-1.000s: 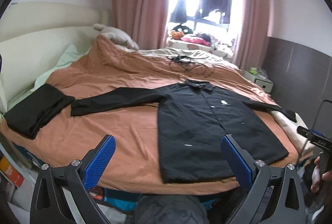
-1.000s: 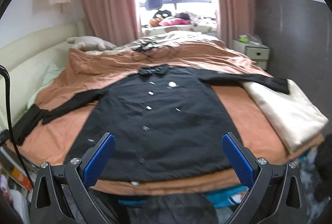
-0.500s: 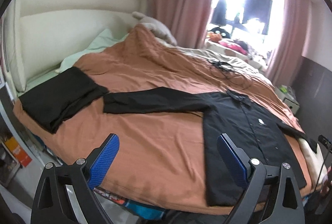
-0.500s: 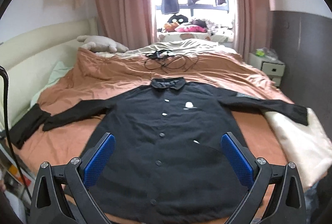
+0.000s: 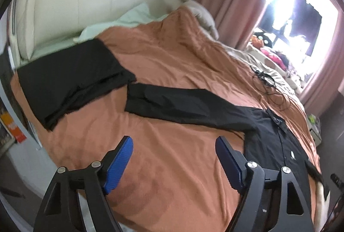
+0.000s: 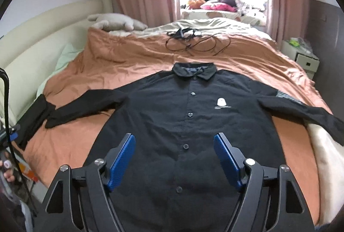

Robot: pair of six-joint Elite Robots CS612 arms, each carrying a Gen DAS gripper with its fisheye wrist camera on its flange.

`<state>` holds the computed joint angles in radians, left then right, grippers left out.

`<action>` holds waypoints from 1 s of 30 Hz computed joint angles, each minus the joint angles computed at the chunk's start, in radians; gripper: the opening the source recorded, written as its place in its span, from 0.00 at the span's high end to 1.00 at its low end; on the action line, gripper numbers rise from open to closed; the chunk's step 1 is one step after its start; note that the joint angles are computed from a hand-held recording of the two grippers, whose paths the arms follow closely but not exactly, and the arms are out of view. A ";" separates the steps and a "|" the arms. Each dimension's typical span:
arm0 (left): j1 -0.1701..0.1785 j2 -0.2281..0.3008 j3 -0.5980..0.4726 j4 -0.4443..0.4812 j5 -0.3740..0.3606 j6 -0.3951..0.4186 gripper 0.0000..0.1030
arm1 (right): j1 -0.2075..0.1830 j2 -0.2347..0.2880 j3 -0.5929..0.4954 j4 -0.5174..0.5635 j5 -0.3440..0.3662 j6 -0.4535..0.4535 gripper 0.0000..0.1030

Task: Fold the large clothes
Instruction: 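Move the left tool to the black sleeve cuff and grasp it, then lift the sleeve with the left tool and carry it over the shirt body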

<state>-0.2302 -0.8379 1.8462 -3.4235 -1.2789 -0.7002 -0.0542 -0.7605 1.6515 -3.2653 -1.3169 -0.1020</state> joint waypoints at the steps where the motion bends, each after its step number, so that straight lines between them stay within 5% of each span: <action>1: 0.011 0.014 -0.020 0.017 -0.014 -0.011 0.23 | 0.004 0.010 -0.016 0.011 -0.004 -0.002 0.27; 10: 0.080 0.103 -0.175 0.174 -0.060 -0.037 0.26 | 0.042 0.117 -0.193 0.154 0.007 -0.021 0.44; 15: 0.107 0.155 -0.263 0.283 -0.056 -0.032 0.26 | 0.062 0.169 -0.283 0.207 0.013 -0.025 0.46; 22: 0.125 0.214 -0.365 0.445 -0.031 -0.032 0.27 | 0.085 0.249 -0.416 0.304 0.023 -0.039 0.56; 27: 0.128 0.243 -0.425 0.550 -0.018 -0.023 0.38 | 0.095 0.310 -0.525 0.382 0.040 -0.021 0.65; 30: 0.121 0.245 -0.420 0.537 0.017 -0.005 0.45 | 0.101 0.355 -0.608 0.445 0.075 -0.002 0.67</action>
<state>-0.1093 -0.5925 1.4262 -2.8863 -1.2622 -0.7057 0.0473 -0.4057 1.0431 -2.8207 -1.2422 -0.1036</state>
